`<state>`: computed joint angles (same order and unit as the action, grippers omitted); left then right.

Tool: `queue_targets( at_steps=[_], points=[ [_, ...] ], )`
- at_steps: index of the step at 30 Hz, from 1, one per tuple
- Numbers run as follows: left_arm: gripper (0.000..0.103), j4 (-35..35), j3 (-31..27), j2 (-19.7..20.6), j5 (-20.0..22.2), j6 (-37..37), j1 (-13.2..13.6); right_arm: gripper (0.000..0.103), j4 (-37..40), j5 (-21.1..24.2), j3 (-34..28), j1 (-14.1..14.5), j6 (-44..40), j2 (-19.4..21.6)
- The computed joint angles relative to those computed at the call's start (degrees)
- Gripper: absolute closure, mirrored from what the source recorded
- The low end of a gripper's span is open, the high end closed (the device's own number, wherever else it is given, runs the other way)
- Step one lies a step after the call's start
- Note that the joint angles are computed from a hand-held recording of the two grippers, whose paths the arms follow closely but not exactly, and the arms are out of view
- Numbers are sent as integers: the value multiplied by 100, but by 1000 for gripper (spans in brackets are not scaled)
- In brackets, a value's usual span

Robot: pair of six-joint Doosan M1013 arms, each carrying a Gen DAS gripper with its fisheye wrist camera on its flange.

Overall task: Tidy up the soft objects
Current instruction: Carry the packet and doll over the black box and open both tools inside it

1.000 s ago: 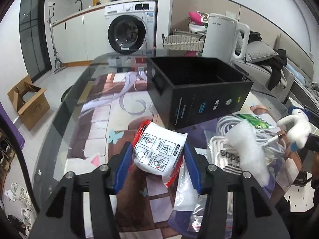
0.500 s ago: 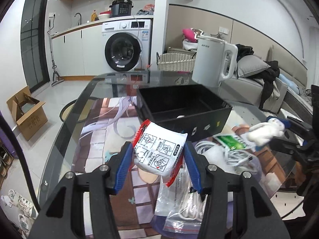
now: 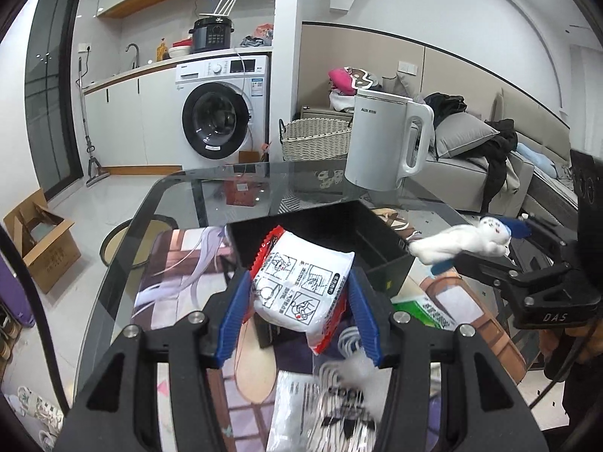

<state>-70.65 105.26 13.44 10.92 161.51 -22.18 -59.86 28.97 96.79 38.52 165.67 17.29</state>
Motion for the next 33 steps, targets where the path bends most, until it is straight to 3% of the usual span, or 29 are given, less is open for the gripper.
queue_targets(
  at_steps=[4,20,33],
  points=[
    [51,471,-157,123,-8,-414,-38,15,96,179,-247,-19,-408,129],
    [51,3574,-644,579,-71,-3293,-202,15,1037,927,-1303,-109,-2660,927],
    [51,4246,-723,664,162,-3843,-176,15,1598,1122,-1745,-181,-3936,1291]
  ],
)
